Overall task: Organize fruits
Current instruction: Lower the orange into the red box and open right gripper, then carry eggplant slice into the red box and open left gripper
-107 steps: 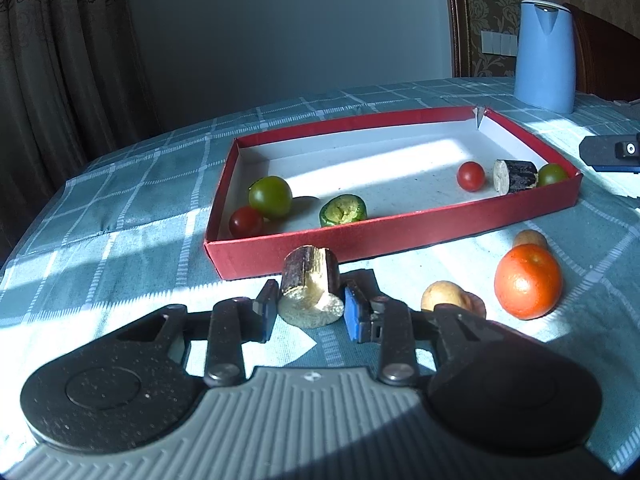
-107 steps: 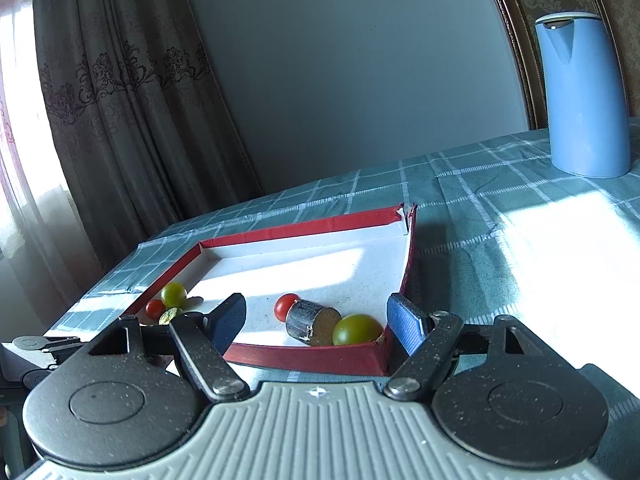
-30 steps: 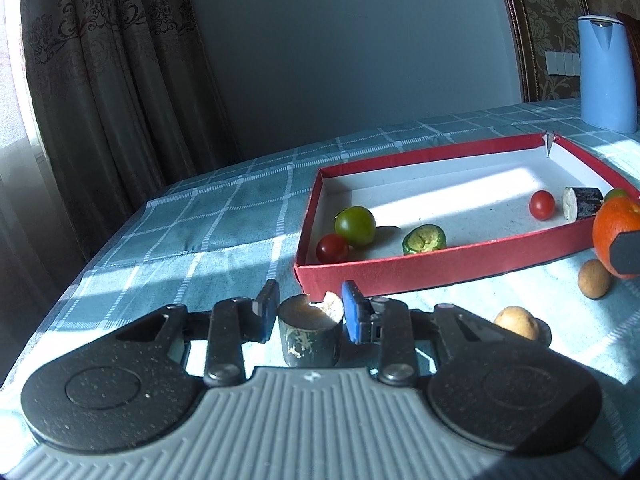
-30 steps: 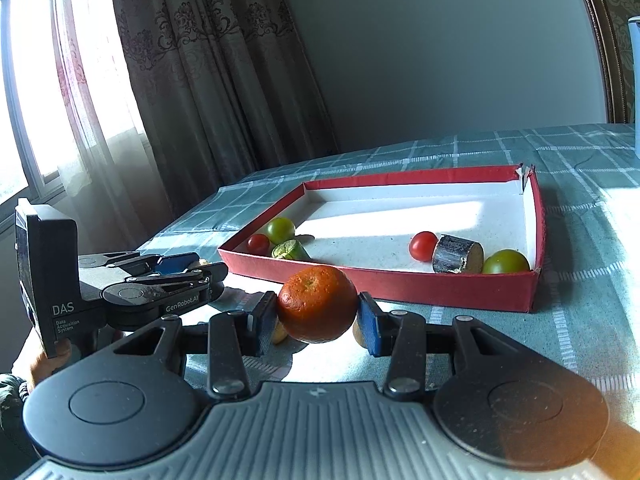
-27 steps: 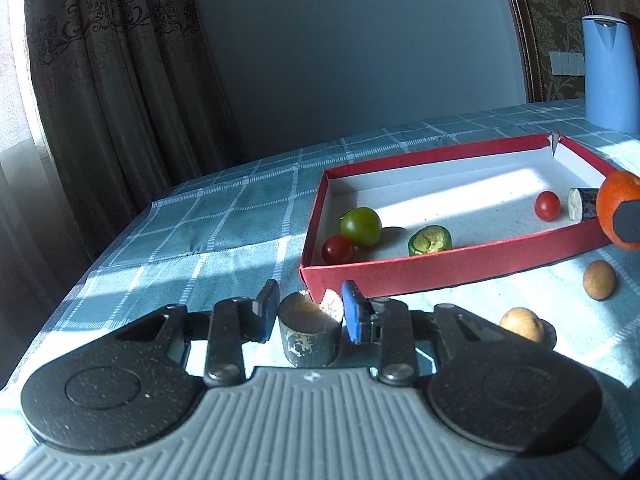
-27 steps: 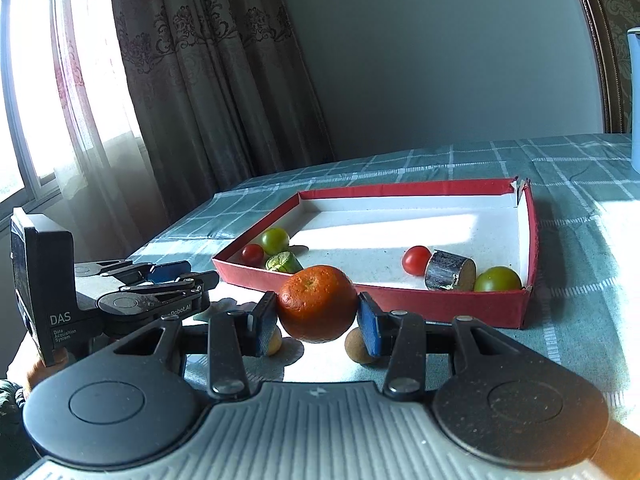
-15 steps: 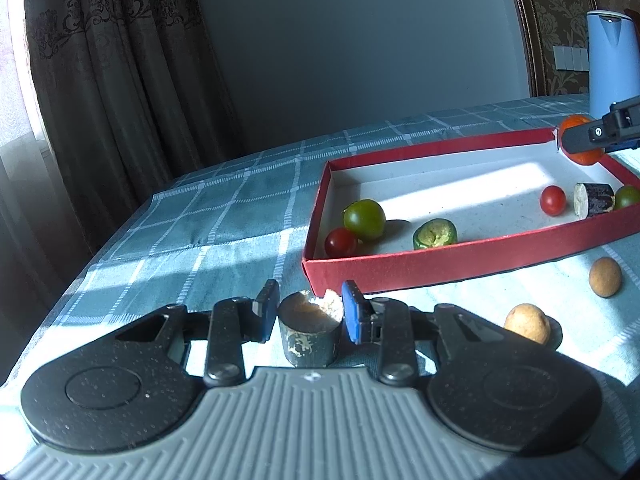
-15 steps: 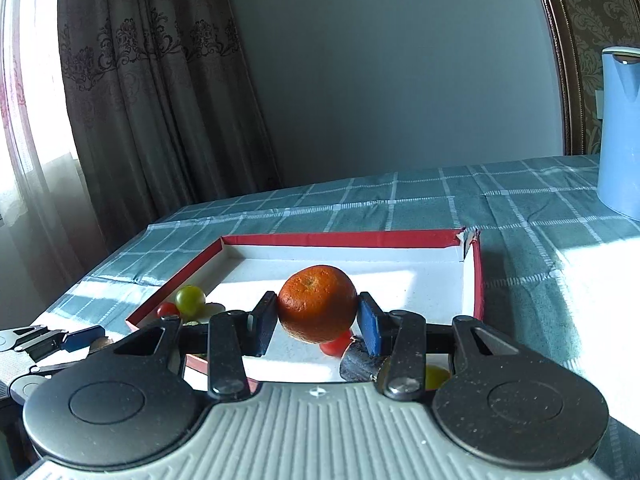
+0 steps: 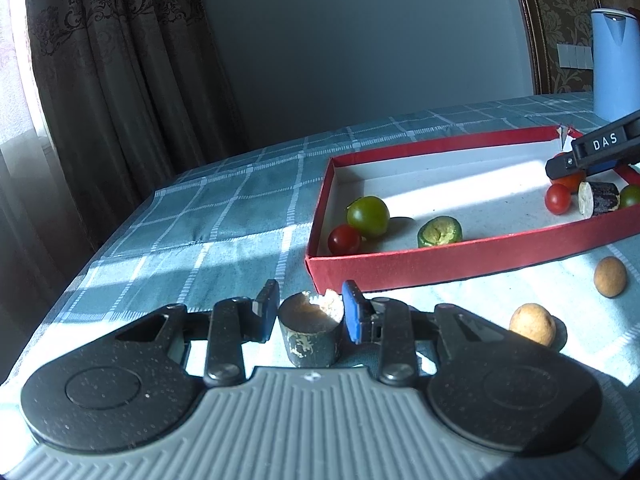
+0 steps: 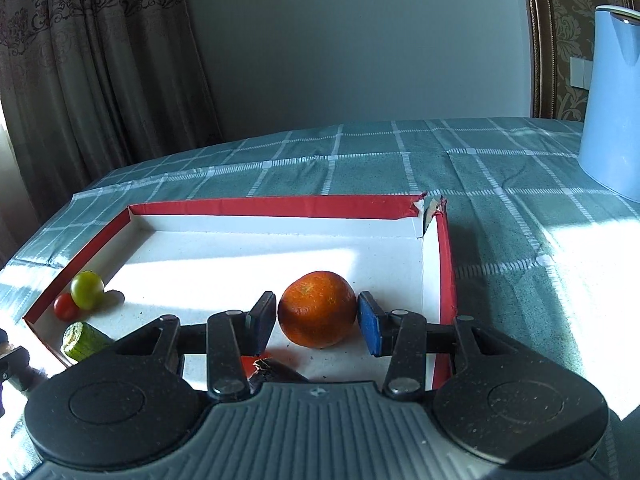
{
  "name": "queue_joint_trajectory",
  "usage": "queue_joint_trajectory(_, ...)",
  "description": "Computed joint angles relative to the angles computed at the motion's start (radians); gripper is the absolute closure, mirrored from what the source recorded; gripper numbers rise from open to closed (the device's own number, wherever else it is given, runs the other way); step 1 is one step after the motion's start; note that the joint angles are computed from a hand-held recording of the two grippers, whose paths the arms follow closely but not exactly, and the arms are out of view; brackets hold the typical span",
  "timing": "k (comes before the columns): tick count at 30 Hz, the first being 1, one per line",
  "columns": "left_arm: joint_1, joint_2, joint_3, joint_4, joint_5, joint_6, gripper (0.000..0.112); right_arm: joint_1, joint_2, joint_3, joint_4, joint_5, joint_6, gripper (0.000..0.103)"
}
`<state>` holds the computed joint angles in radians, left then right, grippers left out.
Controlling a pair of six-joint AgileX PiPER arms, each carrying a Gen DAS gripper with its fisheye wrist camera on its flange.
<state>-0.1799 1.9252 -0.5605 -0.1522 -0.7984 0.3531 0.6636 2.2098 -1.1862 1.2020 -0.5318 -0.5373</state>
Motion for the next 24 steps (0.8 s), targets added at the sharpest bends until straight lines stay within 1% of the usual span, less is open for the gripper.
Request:
queue_joint_trajectory(1, -0.003, 0.000, 0.003, -0.008, -0.008, 0.003, 0.081, 0.002, -0.012, 0.022, -0.029, -0.007, 0.045, 0.041)
queue_joint_trajectory(3, -0.002, 0.000, 0.015, -0.004, -0.034, -0.002, 0.082, 0.025, -0.036, 0.080, -0.073, -0.070, 0.137, 0.037)
queue_joint_trajectory(5, -0.010, -0.003, 0.032, -0.020, -0.061, -0.001, 0.085, 0.055, -0.071, 0.151, -0.106, -0.134, 0.192, 0.037)
queue_joint_trajectory(7, 0.001, -0.016, 0.049, 0.009, -0.062, -0.030, 0.092, 0.088, -0.108, 0.229, -0.143, -0.204, 0.273, 0.037)
queue_joint_trajectory(10, 0.000, -0.031, 0.076, 0.013, -0.090, -0.045, 0.096, 0.124, -0.149, 0.316, -0.205, -0.274, 0.386, 0.037)
queue_joint_trajectory(13, 0.002, -0.052, 0.099, 0.027, -0.098, -0.067, 0.108, 0.153, -0.166, 0.377, -0.229, -0.347, 0.466, 0.037)
queue_joint_trajectory(14, 0.002, -0.061, 0.112, 0.032, -0.117, -0.073, 0.108, 0.156, -0.174, 0.395, -0.238, -0.364, 0.487, 0.037)
queue_joint_trajectory(16, -0.007, -0.083, 0.130, 0.026, -0.142, -0.079, 0.108, 0.155, -0.183, 0.420, -0.262, -0.385, 0.532, 0.037)
queue_joint_trajectory(19, -0.001, -0.126, 0.128, 0.060, -0.116, -0.111, 0.108, 0.143, -0.193, 0.438, -0.293, -0.389, 0.580, 0.036)
queue_joint_trajectory(21, -0.024, -0.140, 0.112, 0.013, -0.114, -0.080, 0.108, 0.138, -0.194, 0.438, -0.302, -0.383, 0.587, 0.036)
queue_joint_trajectory(22, -0.024, -0.145, 0.098, 0.009, -0.097, -0.076, 0.108, 0.137, -0.196, 0.437, -0.305, -0.375, 0.584, 0.036)
queue_joint_trajectory(24, -0.013, -0.163, 0.066, 0.028, -0.040, -0.094, 0.108, 0.143, -0.192, 0.435, -0.302, -0.381, 0.581, 0.036)
